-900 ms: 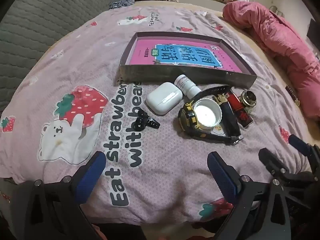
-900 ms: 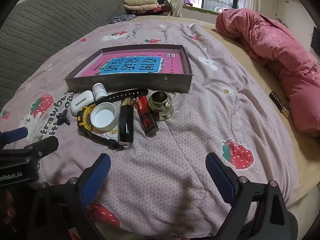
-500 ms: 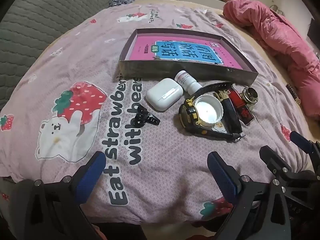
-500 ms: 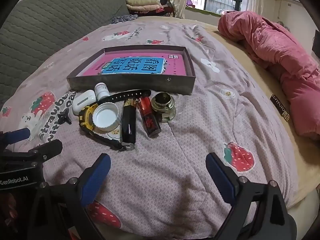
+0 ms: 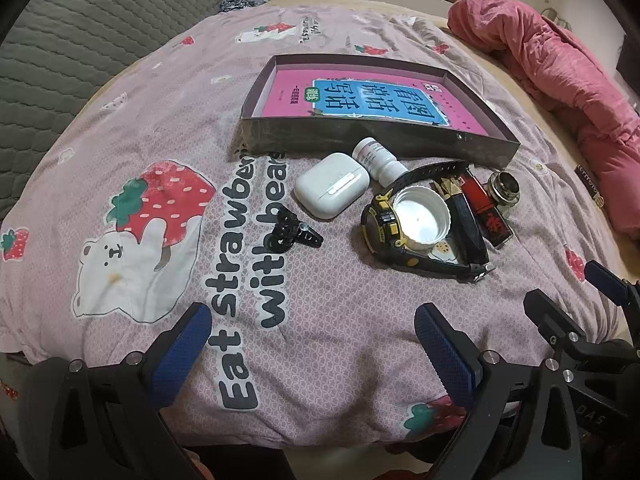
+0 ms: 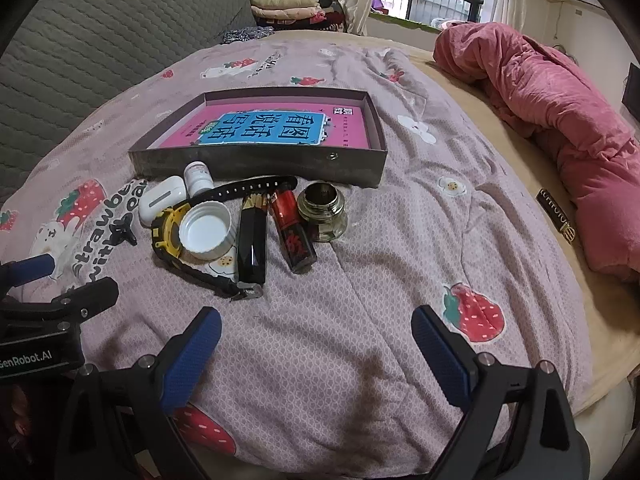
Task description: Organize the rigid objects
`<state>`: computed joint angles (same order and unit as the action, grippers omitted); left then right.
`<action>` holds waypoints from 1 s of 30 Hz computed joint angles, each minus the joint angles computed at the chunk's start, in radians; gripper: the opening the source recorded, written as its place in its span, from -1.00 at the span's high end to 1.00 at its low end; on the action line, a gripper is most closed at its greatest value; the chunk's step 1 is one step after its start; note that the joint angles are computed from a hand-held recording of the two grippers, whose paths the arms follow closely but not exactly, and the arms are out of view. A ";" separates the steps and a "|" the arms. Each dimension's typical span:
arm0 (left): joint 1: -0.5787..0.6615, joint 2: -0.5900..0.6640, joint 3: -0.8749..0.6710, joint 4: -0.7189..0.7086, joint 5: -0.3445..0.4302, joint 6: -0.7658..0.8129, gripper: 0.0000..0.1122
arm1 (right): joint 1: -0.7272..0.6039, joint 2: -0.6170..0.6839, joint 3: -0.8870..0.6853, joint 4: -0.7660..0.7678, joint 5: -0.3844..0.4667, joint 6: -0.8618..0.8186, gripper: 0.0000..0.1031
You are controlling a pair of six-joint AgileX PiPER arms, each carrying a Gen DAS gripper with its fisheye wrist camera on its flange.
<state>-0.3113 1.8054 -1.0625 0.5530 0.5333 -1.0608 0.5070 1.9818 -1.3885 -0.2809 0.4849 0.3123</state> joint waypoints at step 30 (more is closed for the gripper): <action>0.000 0.002 -0.006 0.003 0.006 0.002 -0.79 | -0.004 0.010 -0.011 0.023 0.010 -0.027 -0.86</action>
<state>-0.3109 1.8071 -1.0690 0.5556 0.5394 -1.0589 0.5026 1.9918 -1.3995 -0.2579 0.4946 0.2851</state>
